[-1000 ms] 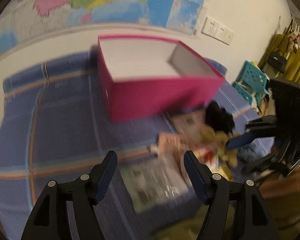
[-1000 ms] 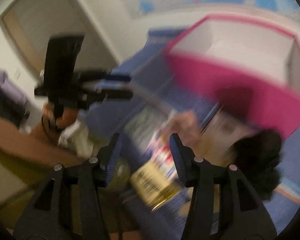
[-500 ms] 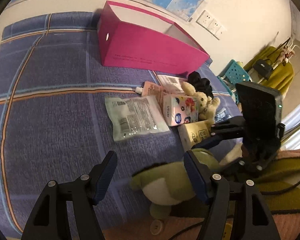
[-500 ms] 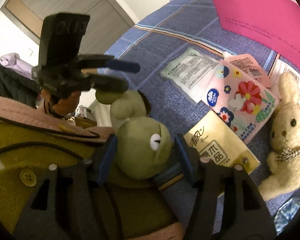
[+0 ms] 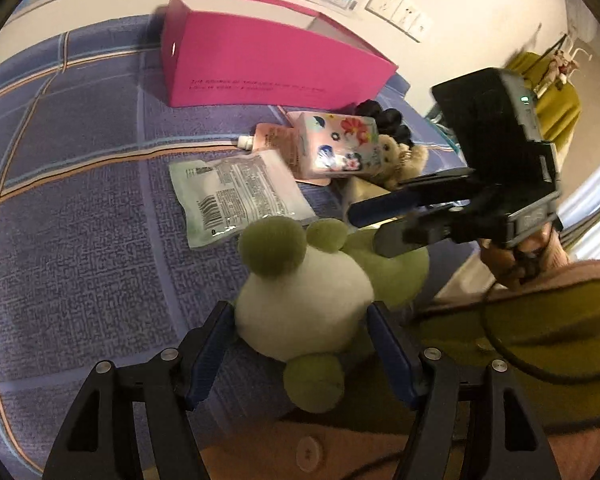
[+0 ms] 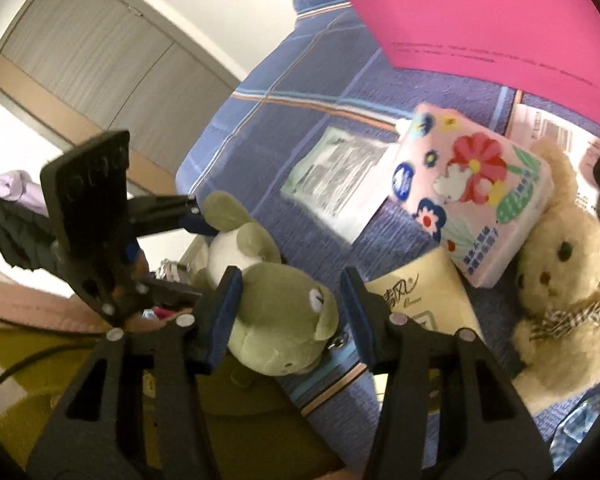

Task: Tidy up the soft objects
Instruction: 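Grasp the green plush frog with the right gripper, then carry the green frog into the pink box and open the right gripper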

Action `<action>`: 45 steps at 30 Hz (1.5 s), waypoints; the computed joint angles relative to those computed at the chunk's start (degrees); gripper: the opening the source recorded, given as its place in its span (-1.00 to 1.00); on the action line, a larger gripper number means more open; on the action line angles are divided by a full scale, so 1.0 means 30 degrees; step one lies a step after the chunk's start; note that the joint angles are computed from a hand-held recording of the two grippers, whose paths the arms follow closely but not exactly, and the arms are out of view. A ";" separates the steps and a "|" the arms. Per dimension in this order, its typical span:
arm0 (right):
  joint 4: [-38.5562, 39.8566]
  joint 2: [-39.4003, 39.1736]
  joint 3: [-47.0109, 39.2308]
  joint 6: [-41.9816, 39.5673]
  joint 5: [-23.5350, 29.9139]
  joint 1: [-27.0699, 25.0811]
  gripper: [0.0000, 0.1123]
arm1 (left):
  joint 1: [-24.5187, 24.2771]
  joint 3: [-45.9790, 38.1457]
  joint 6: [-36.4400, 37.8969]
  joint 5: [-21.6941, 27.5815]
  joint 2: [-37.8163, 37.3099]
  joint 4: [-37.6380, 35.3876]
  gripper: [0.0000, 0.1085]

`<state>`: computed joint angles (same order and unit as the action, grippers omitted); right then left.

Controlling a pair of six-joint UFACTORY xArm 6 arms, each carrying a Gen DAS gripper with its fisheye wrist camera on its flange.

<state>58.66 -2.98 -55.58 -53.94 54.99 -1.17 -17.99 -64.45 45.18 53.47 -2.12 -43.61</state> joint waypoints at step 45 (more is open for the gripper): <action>0.0585 0.1750 -0.6520 -0.2133 -0.6172 -0.1231 0.01 | -0.2160 -2.1403 -0.5713 -0.1344 1.2828 0.4290 0.18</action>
